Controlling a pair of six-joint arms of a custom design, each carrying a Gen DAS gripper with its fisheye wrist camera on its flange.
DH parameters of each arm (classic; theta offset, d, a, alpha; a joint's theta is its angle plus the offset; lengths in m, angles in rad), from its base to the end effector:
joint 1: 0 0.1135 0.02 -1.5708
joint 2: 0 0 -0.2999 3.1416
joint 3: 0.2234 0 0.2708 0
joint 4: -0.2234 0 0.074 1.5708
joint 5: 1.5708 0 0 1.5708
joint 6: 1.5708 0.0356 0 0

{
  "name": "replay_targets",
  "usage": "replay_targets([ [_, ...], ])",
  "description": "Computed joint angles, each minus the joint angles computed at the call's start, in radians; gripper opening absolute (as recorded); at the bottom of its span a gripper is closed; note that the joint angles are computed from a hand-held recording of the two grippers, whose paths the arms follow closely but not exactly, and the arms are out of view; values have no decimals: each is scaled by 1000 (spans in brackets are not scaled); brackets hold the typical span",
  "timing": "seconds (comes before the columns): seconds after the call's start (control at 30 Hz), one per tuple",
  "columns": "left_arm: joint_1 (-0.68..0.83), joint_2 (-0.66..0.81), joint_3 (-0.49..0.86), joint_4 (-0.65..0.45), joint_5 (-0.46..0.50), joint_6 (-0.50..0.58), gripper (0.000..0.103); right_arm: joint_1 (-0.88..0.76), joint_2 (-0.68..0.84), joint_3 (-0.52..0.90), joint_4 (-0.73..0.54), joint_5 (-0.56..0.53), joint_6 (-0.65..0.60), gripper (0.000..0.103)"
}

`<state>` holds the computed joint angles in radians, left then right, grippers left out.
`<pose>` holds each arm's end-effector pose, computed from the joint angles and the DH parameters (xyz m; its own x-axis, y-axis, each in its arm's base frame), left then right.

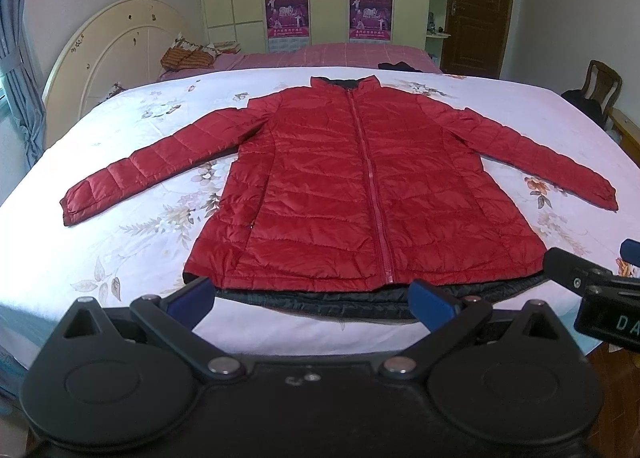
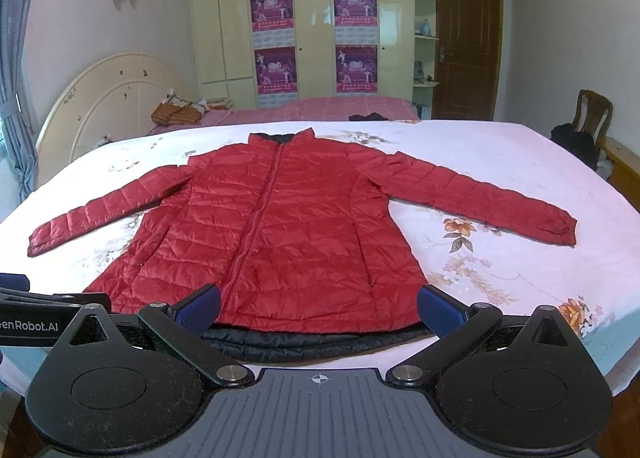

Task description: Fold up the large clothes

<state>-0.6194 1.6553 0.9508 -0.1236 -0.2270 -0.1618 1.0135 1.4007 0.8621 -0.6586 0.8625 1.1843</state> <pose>0.2969 -0.2018 0.2070 -0.6631 0.2800 -0.6942 0.3393 0.9391 0.0547 0.1616 0.2082 0.2347 -0.5612 0.2387 -0.7925 0.3032 0.9502 0.0715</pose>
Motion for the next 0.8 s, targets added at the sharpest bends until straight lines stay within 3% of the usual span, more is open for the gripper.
replay_targets([
  [0.8, 39, 78, 81, -20, 20, 13, 103, -84, 17, -18, 91, -29, -82, 103],
])
